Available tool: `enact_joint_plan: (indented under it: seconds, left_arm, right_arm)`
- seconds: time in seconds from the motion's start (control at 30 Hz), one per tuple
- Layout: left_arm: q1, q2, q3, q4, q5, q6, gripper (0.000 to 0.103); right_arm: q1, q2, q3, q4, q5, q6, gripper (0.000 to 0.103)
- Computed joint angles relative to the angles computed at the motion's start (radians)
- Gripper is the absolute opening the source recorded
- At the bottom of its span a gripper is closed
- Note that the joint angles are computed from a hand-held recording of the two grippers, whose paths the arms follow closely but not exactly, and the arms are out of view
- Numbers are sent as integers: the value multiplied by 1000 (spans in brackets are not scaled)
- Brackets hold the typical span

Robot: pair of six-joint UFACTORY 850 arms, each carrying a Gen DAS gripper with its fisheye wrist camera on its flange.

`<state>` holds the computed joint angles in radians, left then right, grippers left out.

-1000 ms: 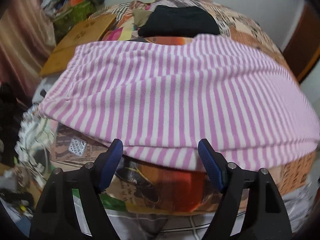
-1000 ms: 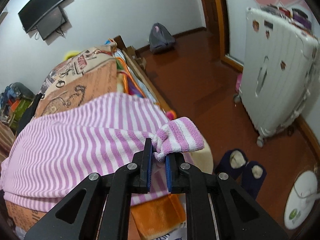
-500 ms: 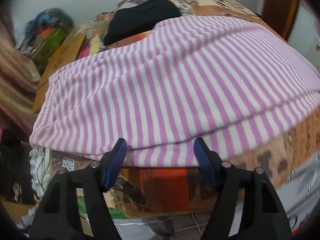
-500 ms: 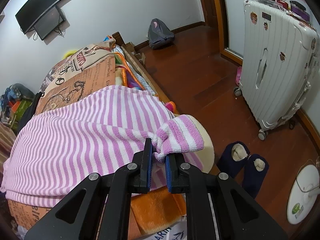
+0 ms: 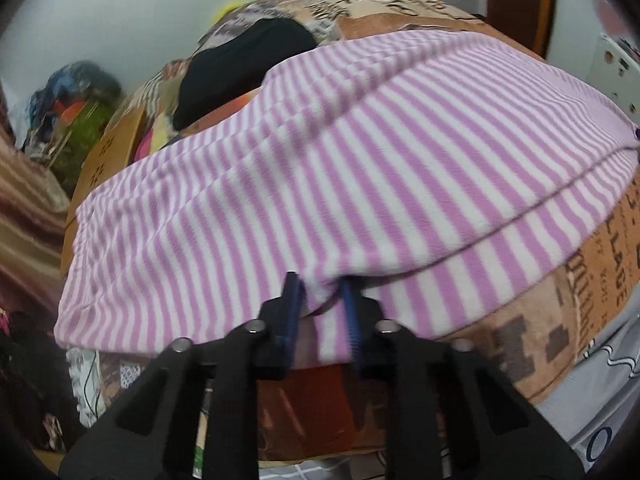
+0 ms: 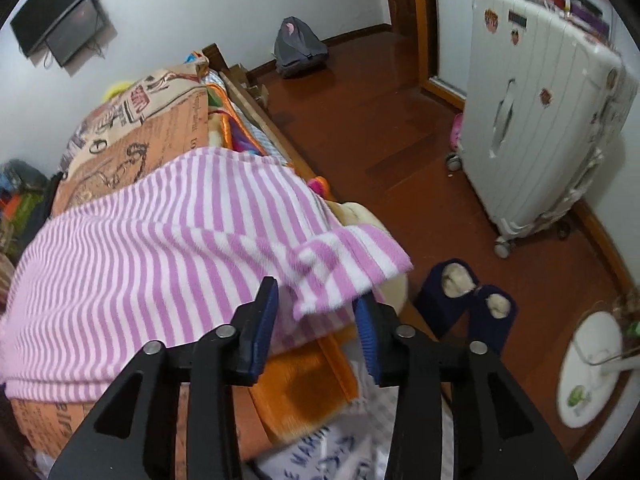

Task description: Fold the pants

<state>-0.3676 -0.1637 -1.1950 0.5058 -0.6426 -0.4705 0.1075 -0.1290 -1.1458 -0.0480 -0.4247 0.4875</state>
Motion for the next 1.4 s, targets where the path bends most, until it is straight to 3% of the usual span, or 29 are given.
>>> enact_joint_plan:
  seconds: [0.17, 0.3, 0.63, 0.8, 0.93, 1.03, 1.07, 1.1, 1.17, 1.33, 1.4]
  left_arm:
    - [22, 20, 7, -84, 57, 63, 2]
    - [58, 58, 20, -218, 104, 189, 2]
    - [103, 184, 105, -527, 147, 506, 1]
    - [106, 204, 147, -591, 153, 541, 0]
    - [85, 222, 166, -534, 145, 472, 0]
    - [66, 231, 162, -434, 163, 370, 13]
    - [60, 227, 158, -399, 163, 339, 29]
    - [53, 217, 149, -353, 159, 299, 51]
    - [39, 186, 131, -240, 152, 214, 65]
    - [26, 112, 86, -162, 146, 207, 65]
    - [20, 102, 75, -121, 163, 181, 58]
  right_arm:
    - [66, 57, -8, -111, -33, 45, 36]
    - [145, 71, -48, -147, -32, 21, 36]
    - [316, -26, -198, 224, 6, -397, 38]
    - [375, -78, -250, 395, -25, -600, 38]
    - [432, -125, -295, 446, -53, -725, 40]
    - [456, -146, -316, 441, -55, -761, 46]
    - [463, -153, -323, 444, -60, -774, 46]
    - [464, -157, -327, 453, -66, -790, 46]
    - [475, -161, -331, 463, -74, -805, 46]
    - [488, -178, -349, 458, -100, -820, 46]
    - [497, -191, -363, 439, -111, -817, 46]
